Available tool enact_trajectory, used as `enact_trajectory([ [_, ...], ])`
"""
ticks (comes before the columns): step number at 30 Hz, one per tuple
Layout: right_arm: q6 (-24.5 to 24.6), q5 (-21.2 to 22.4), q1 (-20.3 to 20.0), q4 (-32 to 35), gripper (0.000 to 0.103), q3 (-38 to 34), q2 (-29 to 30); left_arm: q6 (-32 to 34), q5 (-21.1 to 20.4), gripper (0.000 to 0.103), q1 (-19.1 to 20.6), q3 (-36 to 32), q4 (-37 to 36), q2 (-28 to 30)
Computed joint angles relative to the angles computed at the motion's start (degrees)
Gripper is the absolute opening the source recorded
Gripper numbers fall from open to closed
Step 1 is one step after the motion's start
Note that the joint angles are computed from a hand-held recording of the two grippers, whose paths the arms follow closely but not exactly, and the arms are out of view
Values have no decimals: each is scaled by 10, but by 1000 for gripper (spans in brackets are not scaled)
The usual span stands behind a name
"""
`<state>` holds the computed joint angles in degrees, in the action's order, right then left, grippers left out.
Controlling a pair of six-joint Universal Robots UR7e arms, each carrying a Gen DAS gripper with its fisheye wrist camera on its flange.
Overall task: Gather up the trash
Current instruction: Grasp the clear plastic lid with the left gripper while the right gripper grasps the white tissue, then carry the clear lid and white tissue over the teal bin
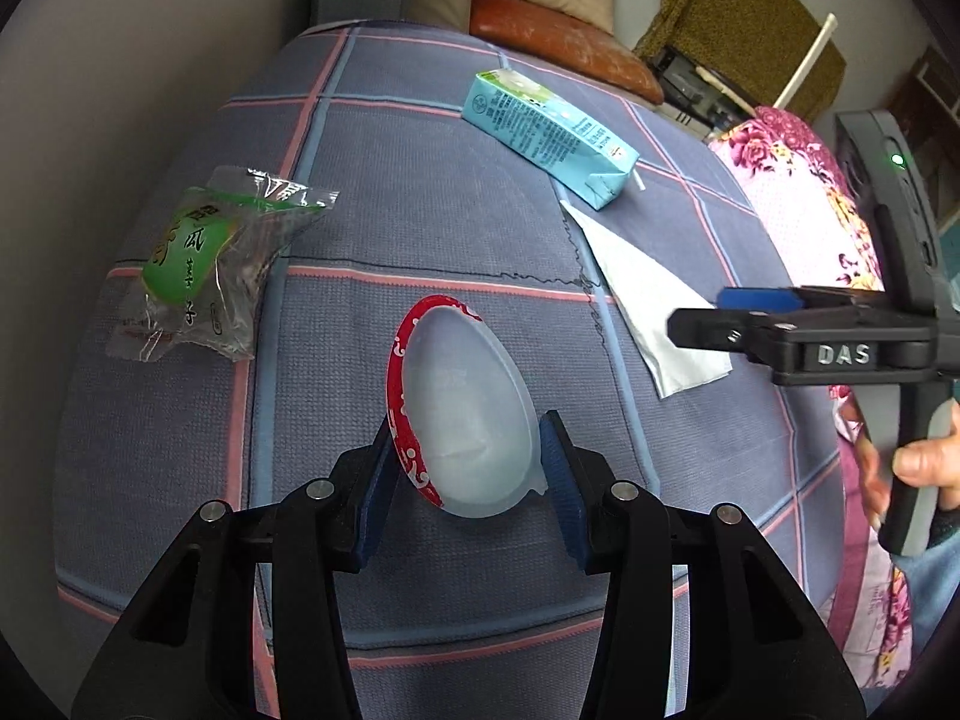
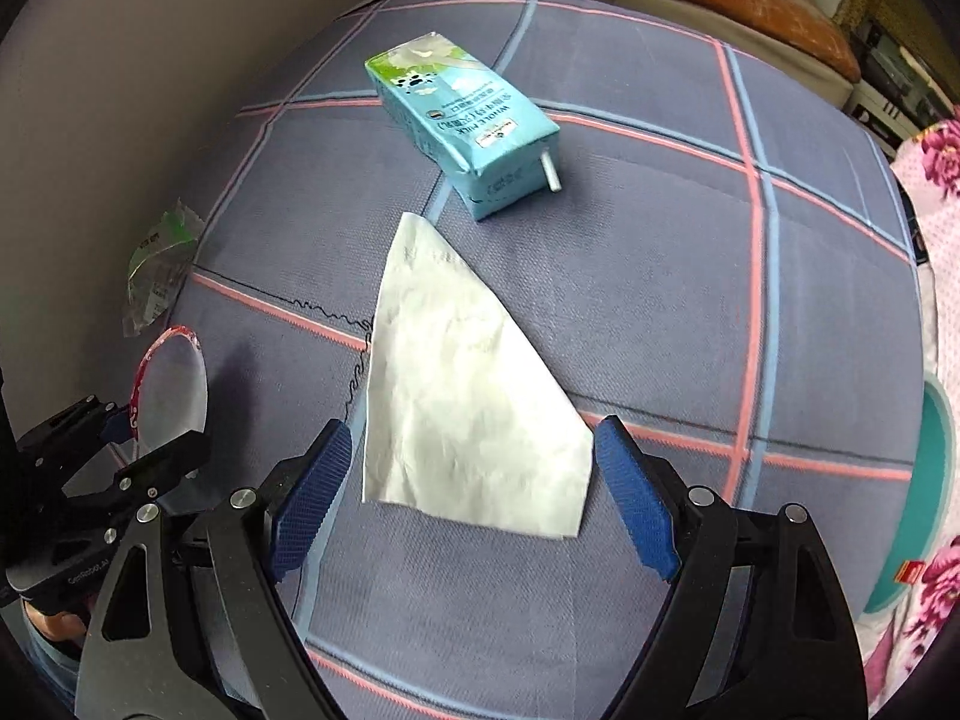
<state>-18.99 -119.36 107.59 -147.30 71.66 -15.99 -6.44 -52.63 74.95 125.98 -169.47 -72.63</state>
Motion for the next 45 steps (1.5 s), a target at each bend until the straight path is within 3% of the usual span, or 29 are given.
enact_trajectory([
  [4, -13, -11, 1, 1, 79, -17, 19, -3, -11, 47, 9, -3, -1, 3],
  [7, -55, -40, 8, -50, 63, -2, 27, 0, -11, 47, 10, -5, -2, 4],
  [11, -71, -32, 6, -66, 10, 16, 15, -3, -7, 47, 8, -7, 1, 5],
  [12, -68, -29, 4, -62, 8, 20, 11, -5, -7, 47, 7, -7, 1, 6],
  [20, -46, 17, -7, -95, 6, 87, -46, -24, 15, 47, -13, -9, 7, 15],
  [27, -34, 24, -28, -158, 6, 163, -124, -22, 21, 47, -49, -23, 14, 37],
  [45, -50, 41, -105, -245, 6, 278, -269, -18, 5, 47, -128, -132, 65, 168],
])
